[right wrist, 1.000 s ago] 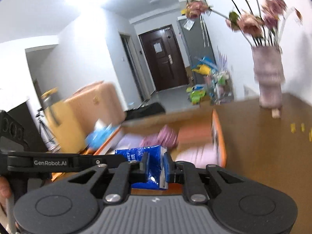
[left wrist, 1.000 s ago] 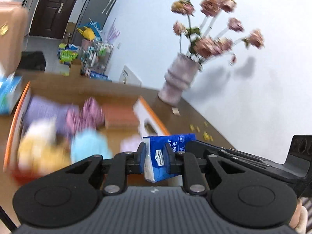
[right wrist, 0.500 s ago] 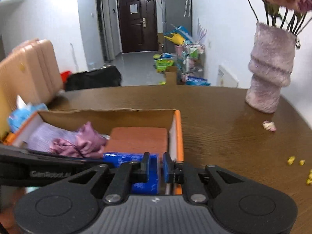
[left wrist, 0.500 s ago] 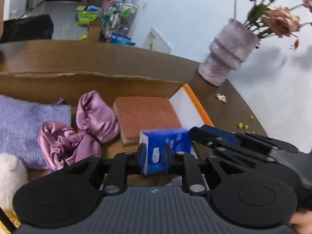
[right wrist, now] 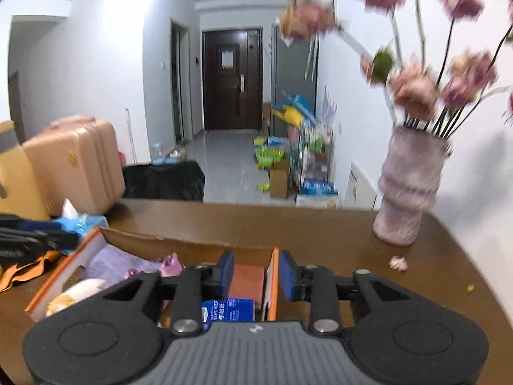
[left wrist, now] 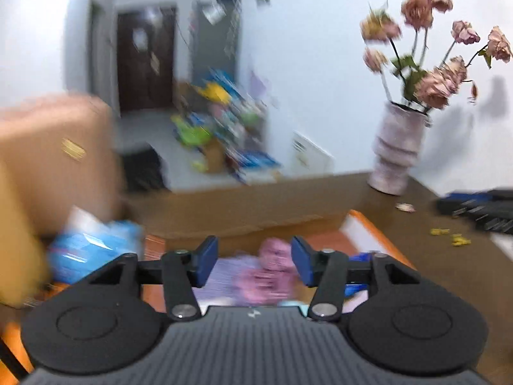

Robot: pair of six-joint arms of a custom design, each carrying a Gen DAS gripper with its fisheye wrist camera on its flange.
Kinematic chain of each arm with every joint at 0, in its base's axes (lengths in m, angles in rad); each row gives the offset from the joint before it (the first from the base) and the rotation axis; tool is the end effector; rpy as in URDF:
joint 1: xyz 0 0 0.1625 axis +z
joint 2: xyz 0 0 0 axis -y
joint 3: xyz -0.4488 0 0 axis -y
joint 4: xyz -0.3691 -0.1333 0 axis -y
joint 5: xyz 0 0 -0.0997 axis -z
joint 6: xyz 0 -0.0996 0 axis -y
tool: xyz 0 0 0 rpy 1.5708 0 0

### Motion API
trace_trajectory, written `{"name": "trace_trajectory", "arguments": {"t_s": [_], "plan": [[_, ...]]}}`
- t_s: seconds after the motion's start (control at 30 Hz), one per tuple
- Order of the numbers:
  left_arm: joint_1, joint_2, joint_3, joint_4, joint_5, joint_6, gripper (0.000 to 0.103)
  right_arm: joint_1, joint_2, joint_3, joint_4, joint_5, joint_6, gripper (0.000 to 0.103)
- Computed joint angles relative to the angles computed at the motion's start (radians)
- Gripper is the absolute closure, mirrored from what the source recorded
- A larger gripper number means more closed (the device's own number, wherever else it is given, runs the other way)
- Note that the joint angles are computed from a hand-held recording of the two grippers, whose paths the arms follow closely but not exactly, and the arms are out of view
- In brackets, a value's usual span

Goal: Organize soft objects
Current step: 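Move the left gripper back toward the white mesh bag on the table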

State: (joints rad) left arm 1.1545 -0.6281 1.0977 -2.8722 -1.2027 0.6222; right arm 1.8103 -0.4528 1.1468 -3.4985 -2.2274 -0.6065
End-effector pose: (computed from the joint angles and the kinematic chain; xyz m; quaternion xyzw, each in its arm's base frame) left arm -0.1802 -0.8258 0.2703 0.3821 0.8175 -0.3779 0.2073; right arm 0.2590 -0.7548 0.1908 0.1469 -0.7806 0.4904 0.3585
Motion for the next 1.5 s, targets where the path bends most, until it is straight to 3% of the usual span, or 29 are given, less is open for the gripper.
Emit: {"name": "trace_trajectory", "arguments": {"t_s": [0.13, 0.33, 0.73, 0.83, 1.03, 1.13, 1.2, 1.33, 1.5], "plan": [[-0.008, -0.107, 0.164, -0.247, 0.032, 0.068, 0.018, 0.032, -0.052, 0.124, -0.196, 0.019, -0.071, 0.039], [-0.034, -0.199, 0.305, -0.422, 0.034, 0.072, 0.011, 0.078, -0.080, 0.211, -0.331, 0.065, -0.100, 0.033], [-0.041, -0.336, 0.522, -0.567, 0.006, 0.062, 0.007, 0.136, -0.096, 0.342, -0.496, 0.074, -0.125, 0.025], [-0.018, -0.357, 0.633, -0.691, 0.005, 0.055, 0.007, 0.131, -0.088, 0.437, -0.625, 0.095, -0.119, 0.023], [0.041, -0.443, 0.879, -0.778, -0.012, -0.048, 0.003, 0.114, -0.031, 0.685, -0.912, 0.130, -0.112, 0.020], [0.072, -0.466, 0.989, -0.829, -0.020, -0.052, 0.002, 0.084, 0.030, 0.796, -1.070, 0.172, -0.058, 0.020], [0.081, -0.478, 1.027, -0.801, 0.004, -0.058, 0.002, 0.076, 0.065, 0.842, -1.123, 0.149, 0.000, 0.020], [0.084, -0.490, 1.043, -0.742, 0.025, -0.065, 0.002, 0.064, 0.075, 0.916, -1.124, 0.116, 0.096, 0.020], [0.064, -0.458, 1.022, -0.742, 0.045, -0.056, 0.002, 0.051, 0.073, 0.905, -1.134, 0.102, 0.092, 0.020]]}}
